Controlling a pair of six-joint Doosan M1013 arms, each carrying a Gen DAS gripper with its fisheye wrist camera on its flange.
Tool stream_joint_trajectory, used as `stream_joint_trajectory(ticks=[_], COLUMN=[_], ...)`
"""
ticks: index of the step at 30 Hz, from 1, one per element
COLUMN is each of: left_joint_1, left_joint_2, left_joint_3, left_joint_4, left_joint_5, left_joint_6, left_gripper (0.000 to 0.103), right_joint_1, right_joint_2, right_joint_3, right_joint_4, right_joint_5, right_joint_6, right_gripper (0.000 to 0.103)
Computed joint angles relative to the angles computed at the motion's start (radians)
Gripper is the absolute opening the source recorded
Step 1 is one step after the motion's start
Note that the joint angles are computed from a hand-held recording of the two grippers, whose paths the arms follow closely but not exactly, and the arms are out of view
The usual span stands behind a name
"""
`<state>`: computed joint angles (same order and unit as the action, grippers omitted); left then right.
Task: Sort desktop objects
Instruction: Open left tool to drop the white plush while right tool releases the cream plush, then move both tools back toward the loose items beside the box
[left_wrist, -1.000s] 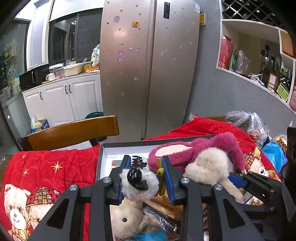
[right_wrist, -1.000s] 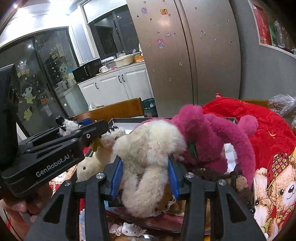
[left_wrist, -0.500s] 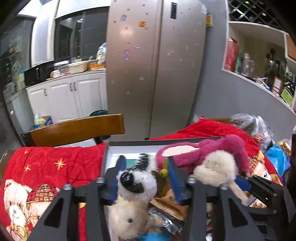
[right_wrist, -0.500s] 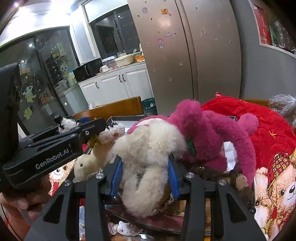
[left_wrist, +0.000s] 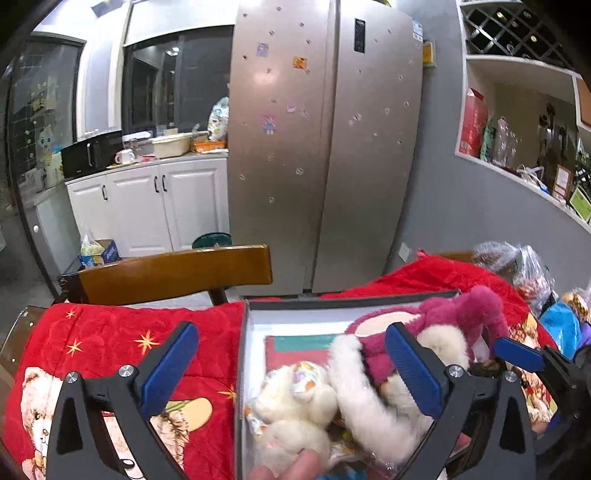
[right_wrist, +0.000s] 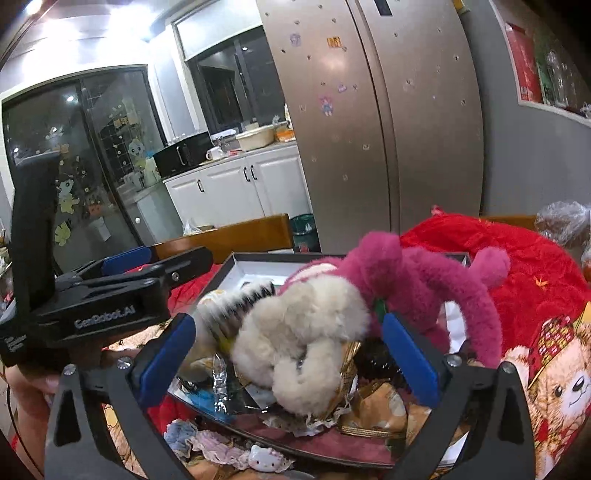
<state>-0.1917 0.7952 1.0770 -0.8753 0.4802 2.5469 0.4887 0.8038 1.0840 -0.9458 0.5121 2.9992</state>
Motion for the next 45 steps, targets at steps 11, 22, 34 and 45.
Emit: stream_joint_trajectory(ticks=[11, 22, 34, 45], left_joint_1=[0.011, 0.017, 0.046, 0.065], left_joint_2=[-0.008, -0.022, -0.128, -0.25], left_joint_3=[0.002, 0.018, 0.122, 0.304], left_joint_4=[-0.044, -0.071, -0.243, -0.387], left_joint_5=[0.0, 0.019, 0.087, 0.04], left_joint_6=[0.029, 0.058, 0.215, 0.426], left_gripper=[0.103, 0.103, 0.103, 0.103], right_joint_1=[0.009, 0.013, 0.063, 0.148], right_joint_2=[-0.022, -0.072, -0.164, -0.215], right_joint_3=[0.029, 0.089, 0.155, 0.206], right_joint_4=[-0.062, -0.14, -0.324, -0.467], right_joint_5=[-0.007, -0.028, 0.192, 0.275], right_joint_6=[0.053, 0.136, 0.271, 0.373], right_gripper=[0.103, 0.103, 0.103, 0.103])
